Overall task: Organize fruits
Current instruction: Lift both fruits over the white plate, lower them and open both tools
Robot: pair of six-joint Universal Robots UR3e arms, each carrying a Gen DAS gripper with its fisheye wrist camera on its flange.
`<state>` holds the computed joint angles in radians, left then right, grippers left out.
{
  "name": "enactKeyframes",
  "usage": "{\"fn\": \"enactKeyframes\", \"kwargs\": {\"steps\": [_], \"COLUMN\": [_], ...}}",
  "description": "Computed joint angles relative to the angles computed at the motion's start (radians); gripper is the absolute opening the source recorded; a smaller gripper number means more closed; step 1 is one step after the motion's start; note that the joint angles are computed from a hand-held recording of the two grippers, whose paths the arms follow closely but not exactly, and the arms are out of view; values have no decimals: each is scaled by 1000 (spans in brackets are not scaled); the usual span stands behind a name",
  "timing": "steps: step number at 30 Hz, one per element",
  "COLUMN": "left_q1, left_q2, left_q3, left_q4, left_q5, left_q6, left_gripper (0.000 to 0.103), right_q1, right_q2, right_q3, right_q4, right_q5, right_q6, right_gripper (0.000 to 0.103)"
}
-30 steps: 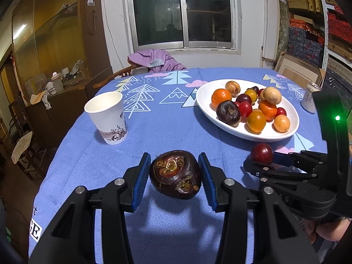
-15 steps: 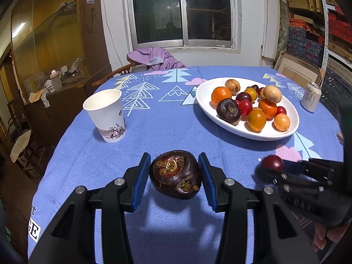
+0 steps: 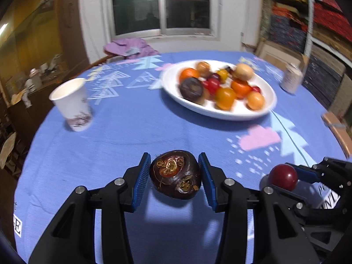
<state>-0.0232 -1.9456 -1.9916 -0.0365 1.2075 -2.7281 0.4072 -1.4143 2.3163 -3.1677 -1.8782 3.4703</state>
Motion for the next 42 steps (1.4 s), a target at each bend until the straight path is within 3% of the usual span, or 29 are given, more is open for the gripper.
{"fn": "enactKeyframes", "kwargs": {"steps": [11,15,18,20,23,26,32,38,42], "left_q1": [-154,-127,-121,-100,-81,-84,-164,-269,-303], "left_q2": [-36,5,55,115,197,234,110,-233,-520], "left_q3": [-28,-79,-149,-142,-43,137,573,1192,1611], "left_q4": [-10,-4,83,47,-66,-188,-408,-670,-858], "left_q5": [116,66,65,35,6,-1,60,175,189], "left_q6": [43,36,43,29,-15,-67,-136,-180,-197], "left_gripper": [45,44,44,44,44,44,44,44,44], "right_q1": [-109,-115,-131,-129,-174,-234,-481,-576,-582], "right_q2": [-223,-228,-297,-387,-577,-706,-728,-527,-431], "right_q3": [230,233,264,261,188,69,-178,-387,-324], "right_q4": [-1,-1,-9,36,224,381,527,543,448], "right_q5": [99,112,132,109,116,124,317,398,406], "right_q6": [-31,-41,-41,-48,-91,-138,-227,-261,-297], "right_gripper": [39,39,39,39,39,39,39,39,39]}}
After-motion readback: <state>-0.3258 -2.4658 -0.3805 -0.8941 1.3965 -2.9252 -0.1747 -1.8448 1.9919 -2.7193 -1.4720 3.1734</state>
